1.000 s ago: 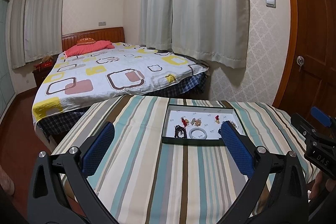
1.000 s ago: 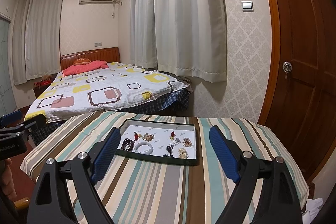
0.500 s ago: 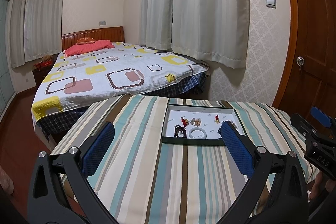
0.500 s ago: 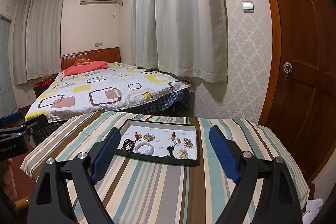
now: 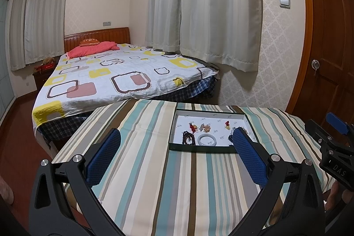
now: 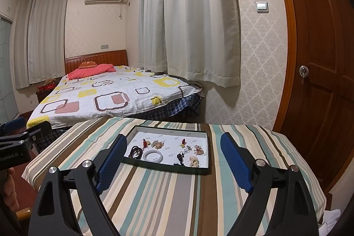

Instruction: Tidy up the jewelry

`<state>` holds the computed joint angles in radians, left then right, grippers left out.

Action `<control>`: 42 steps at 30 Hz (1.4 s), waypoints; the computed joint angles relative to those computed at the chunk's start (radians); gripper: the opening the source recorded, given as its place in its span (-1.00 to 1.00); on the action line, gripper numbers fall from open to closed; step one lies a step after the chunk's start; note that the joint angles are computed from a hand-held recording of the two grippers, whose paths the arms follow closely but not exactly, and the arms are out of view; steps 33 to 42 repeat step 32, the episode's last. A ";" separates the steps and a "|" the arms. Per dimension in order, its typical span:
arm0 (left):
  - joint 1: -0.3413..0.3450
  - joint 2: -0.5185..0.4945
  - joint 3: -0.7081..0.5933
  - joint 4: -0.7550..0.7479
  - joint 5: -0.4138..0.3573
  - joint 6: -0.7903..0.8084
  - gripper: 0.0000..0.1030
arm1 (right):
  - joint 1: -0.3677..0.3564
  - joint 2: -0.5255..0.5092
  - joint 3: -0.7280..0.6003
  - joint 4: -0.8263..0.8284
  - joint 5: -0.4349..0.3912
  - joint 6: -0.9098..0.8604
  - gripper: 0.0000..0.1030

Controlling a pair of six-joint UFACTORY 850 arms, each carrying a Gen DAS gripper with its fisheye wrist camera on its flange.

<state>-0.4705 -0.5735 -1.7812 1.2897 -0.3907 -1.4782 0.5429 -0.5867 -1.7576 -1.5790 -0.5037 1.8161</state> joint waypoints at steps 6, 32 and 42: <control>-0.006 -0.001 -0.001 -0.003 -0.006 -0.002 0.91 | 0.003 -0.002 -0.004 0.008 -0.002 -0.008 0.63; 0.056 -0.223 -0.264 -0.318 -0.047 0.302 0.92 | -0.058 -0.081 -0.067 0.087 0.022 -0.042 0.65; 0.056 -0.223 -0.264 -0.318 -0.047 0.302 0.92 | -0.058 -0.081 -0.067 0.087 0.022 -0.042 0.65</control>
